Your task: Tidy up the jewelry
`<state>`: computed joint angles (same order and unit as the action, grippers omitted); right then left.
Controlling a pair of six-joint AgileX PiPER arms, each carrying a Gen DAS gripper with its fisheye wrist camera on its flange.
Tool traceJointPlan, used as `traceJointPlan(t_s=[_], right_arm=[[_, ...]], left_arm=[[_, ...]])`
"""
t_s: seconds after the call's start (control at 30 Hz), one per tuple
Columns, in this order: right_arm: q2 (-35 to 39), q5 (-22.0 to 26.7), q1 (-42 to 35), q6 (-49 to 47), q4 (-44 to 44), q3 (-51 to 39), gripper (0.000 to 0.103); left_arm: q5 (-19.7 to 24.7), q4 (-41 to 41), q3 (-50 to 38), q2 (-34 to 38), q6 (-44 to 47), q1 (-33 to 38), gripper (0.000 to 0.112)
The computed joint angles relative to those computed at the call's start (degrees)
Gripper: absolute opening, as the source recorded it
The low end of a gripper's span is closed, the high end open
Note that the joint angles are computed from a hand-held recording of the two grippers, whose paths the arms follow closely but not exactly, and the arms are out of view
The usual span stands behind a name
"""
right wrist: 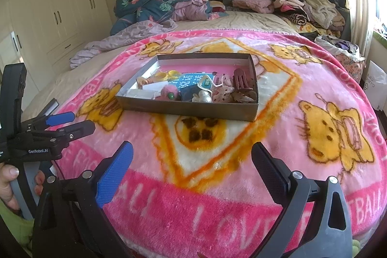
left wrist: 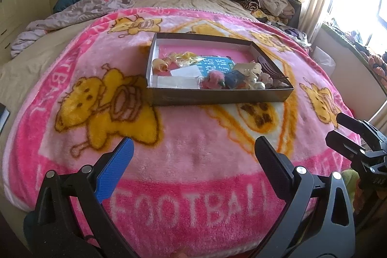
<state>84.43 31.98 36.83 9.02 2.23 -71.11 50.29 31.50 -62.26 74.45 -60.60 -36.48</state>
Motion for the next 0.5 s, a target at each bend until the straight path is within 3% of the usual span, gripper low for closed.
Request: traceJointPlan(t_s=[0.5], right_arm=[[0.0, -0.1, 0.1, 0.3, -0.3, 0.0, 0.098]], left_arm=[[0.7, -0.1, -0.3, -0.3, 1.0, 0.2, 0.094]])
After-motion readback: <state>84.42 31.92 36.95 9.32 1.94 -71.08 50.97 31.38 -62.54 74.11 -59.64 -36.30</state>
